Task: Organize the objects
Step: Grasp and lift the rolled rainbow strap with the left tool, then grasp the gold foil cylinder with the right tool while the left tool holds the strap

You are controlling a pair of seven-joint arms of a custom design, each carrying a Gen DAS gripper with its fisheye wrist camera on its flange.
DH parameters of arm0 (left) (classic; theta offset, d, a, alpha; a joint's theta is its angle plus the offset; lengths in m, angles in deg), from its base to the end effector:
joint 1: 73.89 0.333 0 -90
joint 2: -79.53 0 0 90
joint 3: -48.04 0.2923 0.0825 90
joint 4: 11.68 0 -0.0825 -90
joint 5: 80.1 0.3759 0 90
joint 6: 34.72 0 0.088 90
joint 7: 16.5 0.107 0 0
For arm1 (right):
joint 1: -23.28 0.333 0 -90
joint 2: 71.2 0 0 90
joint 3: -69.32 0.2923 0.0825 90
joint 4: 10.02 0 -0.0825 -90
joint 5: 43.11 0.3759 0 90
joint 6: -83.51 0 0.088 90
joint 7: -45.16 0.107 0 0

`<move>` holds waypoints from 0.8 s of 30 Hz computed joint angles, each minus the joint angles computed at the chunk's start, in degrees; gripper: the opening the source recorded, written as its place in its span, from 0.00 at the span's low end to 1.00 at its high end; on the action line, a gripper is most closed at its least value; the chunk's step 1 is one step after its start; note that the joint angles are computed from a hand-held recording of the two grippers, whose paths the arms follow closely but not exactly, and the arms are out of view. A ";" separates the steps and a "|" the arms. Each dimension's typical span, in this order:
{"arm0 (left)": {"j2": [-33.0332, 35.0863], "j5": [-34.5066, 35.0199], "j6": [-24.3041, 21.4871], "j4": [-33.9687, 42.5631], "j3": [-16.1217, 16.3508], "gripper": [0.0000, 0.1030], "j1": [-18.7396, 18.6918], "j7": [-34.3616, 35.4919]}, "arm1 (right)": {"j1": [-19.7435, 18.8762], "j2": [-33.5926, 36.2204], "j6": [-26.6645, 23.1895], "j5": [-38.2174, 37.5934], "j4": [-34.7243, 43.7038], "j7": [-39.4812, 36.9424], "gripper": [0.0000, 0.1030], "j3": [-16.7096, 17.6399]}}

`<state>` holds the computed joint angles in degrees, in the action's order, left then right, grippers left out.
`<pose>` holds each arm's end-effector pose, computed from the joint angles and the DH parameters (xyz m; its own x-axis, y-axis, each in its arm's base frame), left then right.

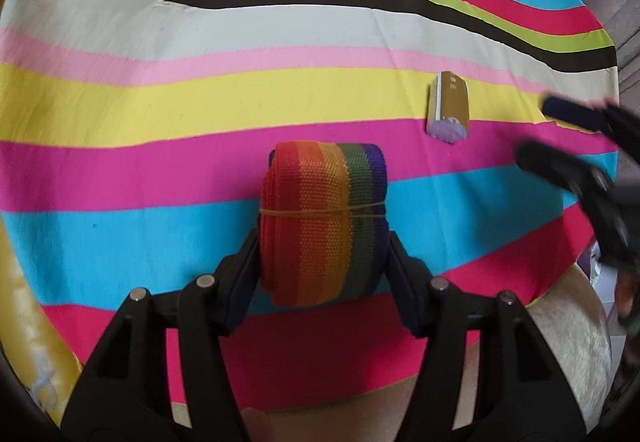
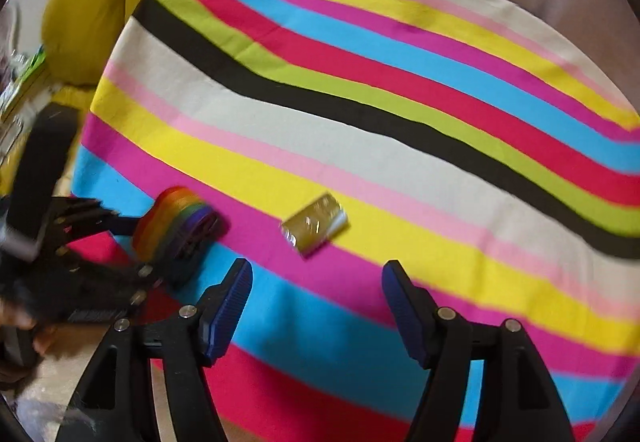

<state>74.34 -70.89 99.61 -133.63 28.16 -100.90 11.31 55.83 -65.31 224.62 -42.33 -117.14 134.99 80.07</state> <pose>0.3723 -0.3987 0.4578 0.1403 -0.9751 0.1716 -0.9401 -0.1856 -0.2859 0.4523 0.4212 0.4924 0.6828 -0.7299 -0.0303 -0.6534 -0.5916 -0.4723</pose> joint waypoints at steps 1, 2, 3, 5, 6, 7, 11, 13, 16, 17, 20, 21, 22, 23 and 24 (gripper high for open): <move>-0.22 0.23 0.32 -0.34 0.03 0.61 0.05 -0.18 | 0.09 1.27 -0.50 -0.62 1.46 -1.37 0.67 0.09; -0.36 0.31 0.38 -0.52 0.04 0.61 0.05 -0.18 | 0.21 2.66 -1.46 -0.74 3.12 -3.98 0.67 0.33; -0.28 0.33 0.41 -0.49 0.09 0.61 0.08 0.00 | 0.45 3.49 -2.44 -0.79 4.19 -6.25 0.67 0.55; -0.44 0.45 0.68 -0.72 0.10 0.61 0.11 0.03 | 0.73 5.66 -5.01 -0.59 6.82 -12.34 0.67 0.88; -0.46 0.50 0.88 -0.84 0.10 0.61 0.12 -0.05 | 0.95 6.42 -5.74 -0.48 7.70 -13.80 0.67 0.80; -0.66 0.47 1.17 -1.11 0.13 0.61 0.14 -0.07 | 1.10 7.31 -6.70 -0.30 8.77 -15.61 0.67 0.76; -1.50 0.42 1.56 -1.86 -0.01 0.61 -0.01 -0.60 | 1.55 10.58 -9.37 -0.19 12.74 -18.82 0.67 -0.23; -2.26 0.36 1.92 -2.72 -0.02 0.61 -0.06 -0.78 | 1.83 11.79 -10.10 0.19 13.96 -18.25 0.67 -0.71; -2.38 0.87 1.81 -2.90 -0.25 0.61 -0.13 -1.32 | 1.87 12.93 -10.59 0.83 15.35 -18.22 0.65 -1.07; -2.61 0.77 1.76 -3.02 -0.24 0.61 -0.19 -1.32 | 1.77 12.87 -10.36 1.45 15.21 -18.30 0.63 -1.03; -2.51 1.06 2.19 -3.12 -0.25 0.61 -0.15 -1.73 | 2.41 13.01 -11.88 1.04 14.93 -17.19 0.47 -1.28; -2.29 1.39 2.09 -2.92 -0.33 0.61 -0.14 -1.97 | 2.71 12.29 -10.68 0.32 13.63 -16.91 0.47 -1.39; -1.90 1.78 2.02 -2.61 -0.41 0.61 -0.12 -2.32 | 2.74 11.75 -10.25 0.38 12.82 -16.61 0.47 -1.34; -1.96 1.83 2.03 -2.67 -0.42 0.61 -0.15 -2.62 | 2.55 11.20 -10.39 1.26 12.23 -16.01 0.47 -1.18; -1.99 1.77 2.05 -2.69 -0.40 0.60 -0.17 -2.90 | 2.59 10.35 -9.59 1.47 11.12 -14.98 0.47 -1.18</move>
